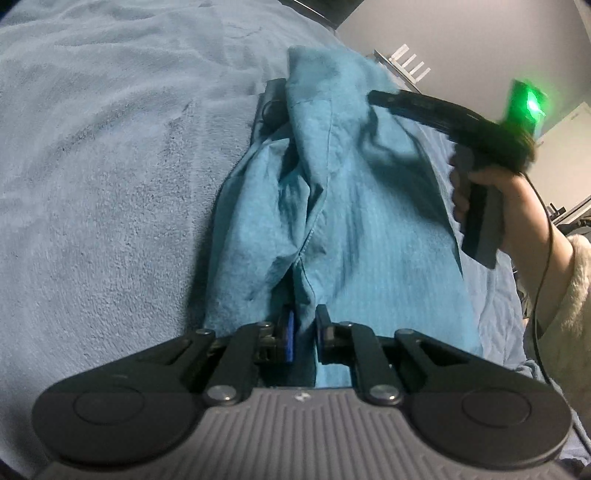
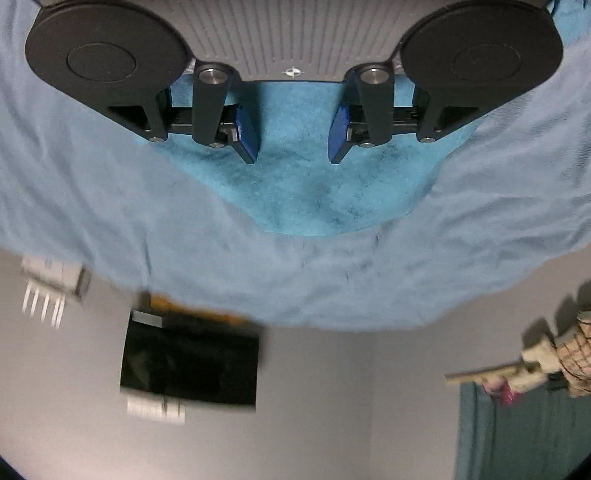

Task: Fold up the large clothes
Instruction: 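Grasp the jacket end with the right gripper and lift it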

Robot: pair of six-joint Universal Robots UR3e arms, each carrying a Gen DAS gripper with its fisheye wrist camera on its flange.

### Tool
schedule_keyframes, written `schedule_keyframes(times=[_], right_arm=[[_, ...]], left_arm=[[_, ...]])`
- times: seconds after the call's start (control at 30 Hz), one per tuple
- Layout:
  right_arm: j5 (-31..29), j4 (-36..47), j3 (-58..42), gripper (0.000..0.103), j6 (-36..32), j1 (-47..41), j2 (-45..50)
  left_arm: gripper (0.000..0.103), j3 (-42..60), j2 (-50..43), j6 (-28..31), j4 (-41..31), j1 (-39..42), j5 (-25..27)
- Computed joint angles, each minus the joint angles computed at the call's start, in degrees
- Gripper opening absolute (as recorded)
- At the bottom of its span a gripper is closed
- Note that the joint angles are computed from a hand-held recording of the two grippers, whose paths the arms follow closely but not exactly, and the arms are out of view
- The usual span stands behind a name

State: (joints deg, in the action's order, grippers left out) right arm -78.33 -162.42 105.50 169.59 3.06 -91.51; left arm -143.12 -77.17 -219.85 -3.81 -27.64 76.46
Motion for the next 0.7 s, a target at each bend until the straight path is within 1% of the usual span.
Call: schedule_keyframes(times=[0.17,0.23,0.27,0.3,0.33,0.37,0.4,0.43,0.47,0.5,0.57,0.63,0.7], right_arm=[[-2.92,2.33,-7.92,0.046,-0.85,5.09,9.02],[-0.63,7.63,-11.74,0.041,-1.83,5.7,11.53],[0.94,9.42,-12.51,0.04,-0.81,5.4,11.68],[5.4,10.35,-12.74,0.04,0.35,3.36,11.68],[12.66,11.56,-11.1,0.04,1.8,-0.58,9.62],[16.81,10.89,-10.29,0.046,3.44,-2.12,9.04],[20.06,9.89,-7.64,0.053,4.4,-5.01,6.63],[22.56,8.65,-4.34,0.057,4.89,-8.25,3.42],[25.11,7.5,-1.11,0.063,4.63,-11.55,0.29],[27.97,7.17,1.64,0.075,3.94,-15.01,-2.61],[32.25,10.18,5.39,0.088,1.23,-22.07,-7.89],[35.87,17.41,6.45,0.09,-2.96,-28.59,-11.44],[36.73,26.37,5.02,0.092,-7.45,-32.33,-11.61]], left_arm=[[0.008,0.52,-0.21,0.4,-0.69,-0.76,0.85],[0.008,0.65,0.22,0.61,-1.69,-1.25,1.29],[0.009,0.17,0.31,0.6,-1.27,-0.91,0.82],[0.009,0.04,-0.2,0.24,-0.51,-0.59,0.3],[0.009,-0.41,-0.2,0.16,0.09,-0.12,-0.4],[0.009,-0.74,-0.31,0.23,0.65,0.28,-0.91],[0.009,-0.9,-0.07,0.28,0.62,0.38,-1.08],[0.009,-0.9,-0.1,0.45,0.62,0.37,-1.07],[0.009,-1.12,-0.34,1.01,0.99,0.9,-1.5],[0.009,-1.25,-0.37,1.24,1.04,1.1,-1.69],[0.009,-1.61,0.05,1.29,0.95,1.45,-2.1],[0.009,-1.39,-1.32,1.36,1.94,1.71,-2.22],[0.009,-0.96,-1.91,1.03,2.0,1.35,-1.81]])
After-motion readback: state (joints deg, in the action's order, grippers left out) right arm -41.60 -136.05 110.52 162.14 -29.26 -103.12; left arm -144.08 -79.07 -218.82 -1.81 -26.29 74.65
